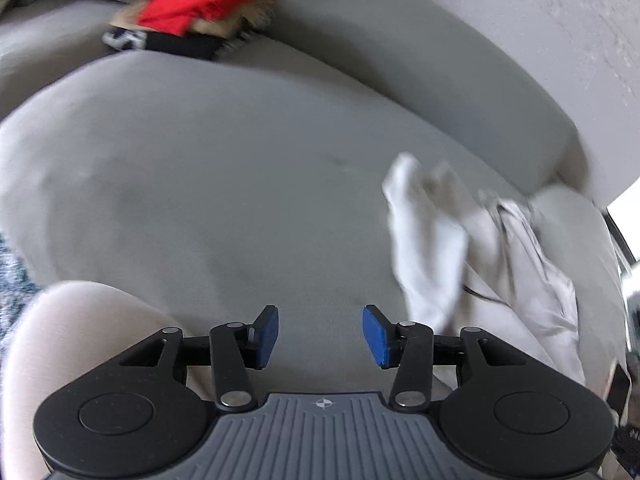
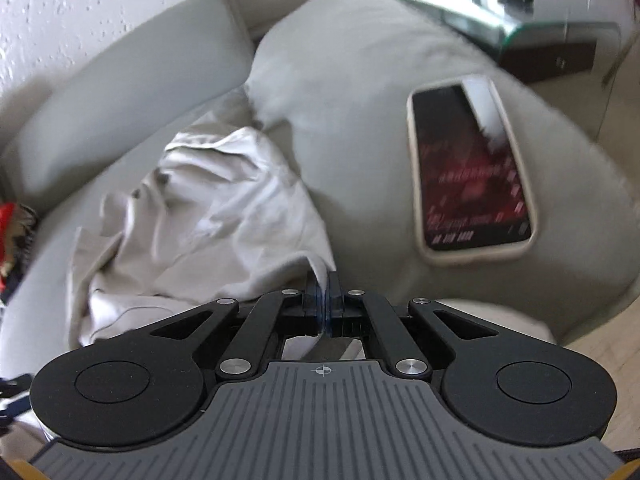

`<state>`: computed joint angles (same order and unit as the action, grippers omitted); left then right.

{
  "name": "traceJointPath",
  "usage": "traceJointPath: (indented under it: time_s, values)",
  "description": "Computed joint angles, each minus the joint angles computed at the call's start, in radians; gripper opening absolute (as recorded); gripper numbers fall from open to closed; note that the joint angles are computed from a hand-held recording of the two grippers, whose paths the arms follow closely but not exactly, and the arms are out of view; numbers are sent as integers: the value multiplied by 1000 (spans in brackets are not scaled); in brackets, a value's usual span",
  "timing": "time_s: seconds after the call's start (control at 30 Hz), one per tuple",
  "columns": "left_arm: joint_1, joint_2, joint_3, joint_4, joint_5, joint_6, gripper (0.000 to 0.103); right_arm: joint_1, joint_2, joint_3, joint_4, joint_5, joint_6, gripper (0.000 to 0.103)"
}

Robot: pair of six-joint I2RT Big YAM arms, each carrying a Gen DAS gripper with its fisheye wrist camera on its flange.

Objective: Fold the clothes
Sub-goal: 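Grasp a hoodie edge with the left tool while the right tool holds another edge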

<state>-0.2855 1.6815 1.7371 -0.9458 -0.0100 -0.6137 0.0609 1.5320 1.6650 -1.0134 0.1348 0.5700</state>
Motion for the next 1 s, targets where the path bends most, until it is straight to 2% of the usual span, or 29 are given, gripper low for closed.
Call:
traceJointPath:
  time_s: [0.1,0.23,0.37,0.47,0.6,0.67,0.7,0.73,0.77,0.8,0.83,1.0]
  values:
    - [-24,39,42,-4,28,77,48,-2,2,-3,9,-36,5,1]
    - [-78,89,97,-13,-42,235,48,13,14,11,11,-51,4,2]
    - [-112,120,116,7,-98,300,47,17,11,5,16,-60,3,2]
    - [-119,161,159,-28,-123,302,42,11,8,-3,18,-72,5,2]
    - [-120,178,165,-19,-139,288,42,4,15,-2,19,-78,14,2]
    - [-121,203,196,-29,-167,276,37,1,20,1,16,-83,24,2]
    - [-122,215,211,-34,-185,273,27,0,21,2,14,-84,27,3]
    - [-122,227,229,-46,-203,259,10,-2,22,3,13,-86,30,3]
    - [-121,240,247,-60,-221,243,5,-4,23,3,12,-87,33,3]
    - [-114,237,246,-58,-204,210,2,-6,22,3,12,-88,37,4]
    - [-105,231,240,-52,-180,175,2,-8,22,2,10,-89,39,4]
    - [-58,87,75,70,-151,69,2,-14,22,-3,9,-117,49,4]
